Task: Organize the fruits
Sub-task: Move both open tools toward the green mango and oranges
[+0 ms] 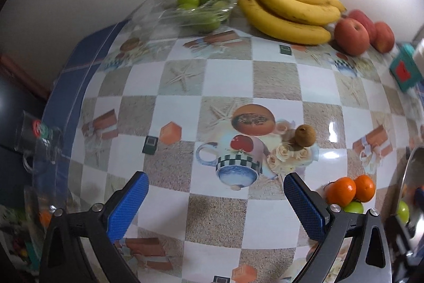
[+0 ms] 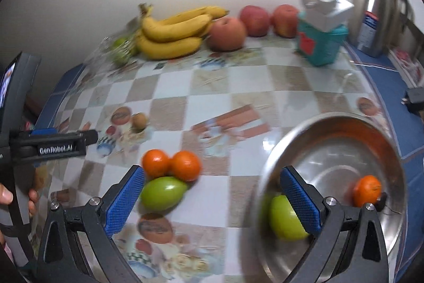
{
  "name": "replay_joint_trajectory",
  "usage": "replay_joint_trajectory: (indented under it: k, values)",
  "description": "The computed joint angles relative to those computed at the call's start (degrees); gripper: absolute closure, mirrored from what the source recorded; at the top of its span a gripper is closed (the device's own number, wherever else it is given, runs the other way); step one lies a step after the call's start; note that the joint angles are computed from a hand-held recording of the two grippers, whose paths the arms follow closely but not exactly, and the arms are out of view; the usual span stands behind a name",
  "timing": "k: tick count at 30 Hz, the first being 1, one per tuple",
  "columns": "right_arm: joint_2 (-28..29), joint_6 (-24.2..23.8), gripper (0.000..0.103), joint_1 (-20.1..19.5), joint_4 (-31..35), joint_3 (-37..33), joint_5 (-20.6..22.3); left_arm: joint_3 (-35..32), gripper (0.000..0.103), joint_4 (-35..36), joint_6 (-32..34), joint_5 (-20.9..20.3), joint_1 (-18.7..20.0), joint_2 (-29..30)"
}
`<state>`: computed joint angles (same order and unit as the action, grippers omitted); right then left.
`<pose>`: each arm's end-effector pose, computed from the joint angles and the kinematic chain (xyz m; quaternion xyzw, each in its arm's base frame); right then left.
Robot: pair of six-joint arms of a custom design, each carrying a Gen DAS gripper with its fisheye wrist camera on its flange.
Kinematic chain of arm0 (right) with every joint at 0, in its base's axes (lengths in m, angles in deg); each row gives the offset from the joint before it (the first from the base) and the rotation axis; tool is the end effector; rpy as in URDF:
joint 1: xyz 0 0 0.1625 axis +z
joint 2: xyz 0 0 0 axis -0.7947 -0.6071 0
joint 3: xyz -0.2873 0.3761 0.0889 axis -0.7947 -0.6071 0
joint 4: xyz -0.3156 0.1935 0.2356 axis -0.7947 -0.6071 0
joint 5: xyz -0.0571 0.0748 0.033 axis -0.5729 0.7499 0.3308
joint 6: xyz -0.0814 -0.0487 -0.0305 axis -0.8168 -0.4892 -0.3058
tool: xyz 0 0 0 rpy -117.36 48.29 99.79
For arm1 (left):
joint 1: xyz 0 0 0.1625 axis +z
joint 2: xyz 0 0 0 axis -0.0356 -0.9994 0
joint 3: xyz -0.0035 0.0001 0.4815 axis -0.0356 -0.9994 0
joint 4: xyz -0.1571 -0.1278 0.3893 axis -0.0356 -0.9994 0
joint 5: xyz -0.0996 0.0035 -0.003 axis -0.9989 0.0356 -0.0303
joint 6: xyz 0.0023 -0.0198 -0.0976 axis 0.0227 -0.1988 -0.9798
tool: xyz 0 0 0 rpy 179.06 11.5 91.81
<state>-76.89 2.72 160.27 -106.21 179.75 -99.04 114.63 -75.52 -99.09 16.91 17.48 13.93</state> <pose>0.1733 -0.2592 0.2117 0.2244 -0.9258 0.1955 0.2328 -0.2551 -0.2579 0.1351 -0.1039 0.8620 -0.2085 0.4502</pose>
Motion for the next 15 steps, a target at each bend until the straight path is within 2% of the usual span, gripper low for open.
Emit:
replay_joint_trajectory:
  k: [7,12,15]
  values:
    - [5.0,2.1,0.002,2.7,-1.0,-1.6,0.1,1.8,0.000,-2.9,-2.4,-0.1,0.2,-3.1]
    - [5.1,4.4,0.002,-0.2,1.1,-2.4,2.3,1.8,0.000,-5.3,-1.0,0.1,0.7,-2.5]
    - [5.7,3.8,0.002,0.1,0.6,-2.7,0.9,1.6,0.000,-6.2,-0.2,0.2,0.9,-1.7]
